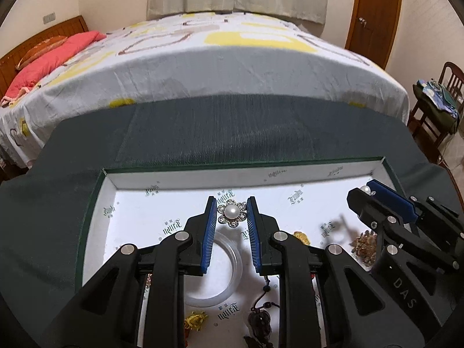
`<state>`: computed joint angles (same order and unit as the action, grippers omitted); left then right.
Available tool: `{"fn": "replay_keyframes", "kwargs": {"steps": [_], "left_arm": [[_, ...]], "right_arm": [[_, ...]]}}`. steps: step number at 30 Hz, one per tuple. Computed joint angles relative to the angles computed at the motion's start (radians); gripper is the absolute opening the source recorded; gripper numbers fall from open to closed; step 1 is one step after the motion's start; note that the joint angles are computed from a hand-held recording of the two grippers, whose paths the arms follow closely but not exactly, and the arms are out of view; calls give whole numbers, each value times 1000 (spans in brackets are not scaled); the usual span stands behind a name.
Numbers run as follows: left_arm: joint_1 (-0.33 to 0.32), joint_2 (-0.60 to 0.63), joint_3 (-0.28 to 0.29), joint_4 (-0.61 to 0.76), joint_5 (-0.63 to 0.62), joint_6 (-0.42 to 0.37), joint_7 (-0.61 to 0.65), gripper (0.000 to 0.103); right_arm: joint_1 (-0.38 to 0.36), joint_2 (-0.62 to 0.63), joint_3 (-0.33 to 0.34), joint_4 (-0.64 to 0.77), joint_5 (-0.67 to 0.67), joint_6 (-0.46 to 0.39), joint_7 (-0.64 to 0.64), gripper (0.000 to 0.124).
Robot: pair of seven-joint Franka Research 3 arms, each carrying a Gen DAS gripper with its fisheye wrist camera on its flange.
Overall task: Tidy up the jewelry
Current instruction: 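Carry pearl brooch and pearl ring into the box and open both tools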
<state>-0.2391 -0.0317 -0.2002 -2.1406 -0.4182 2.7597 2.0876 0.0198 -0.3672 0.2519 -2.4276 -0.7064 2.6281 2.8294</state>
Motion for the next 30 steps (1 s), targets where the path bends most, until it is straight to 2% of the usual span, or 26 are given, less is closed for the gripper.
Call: {"fn": "replay_keyframes", "kwargs": {"steps": [8,12,17,19,20,21,30], "left_arm": [[17,36,-10,28,71,-37,-66,21],[21,37,-14,27,75,-39,-66,31],[23,36,-17,27,71,-37,-60,35],[23,34,-17,25,67,-31,-58,46],[22,32,-17,22,64,-25,-57,48],[22,30,-17,19,64,-18,-58,48],[20,29,-16,16,62,-11,-62,50]], "right_arm": [[17,33,-29,22,49,-20,-58,22],[23,43,-36,30,62,-27,-71,22],[31,44,-41,30,74,-33,-83,23],[33,47,-42,33,79,-35,-89,30],[30,45,-40,33,71,-35,-83,39],[27,42,-36,32,63,-36,-74,41],[25,38,-31,31,43,-40,-55,41]]}}
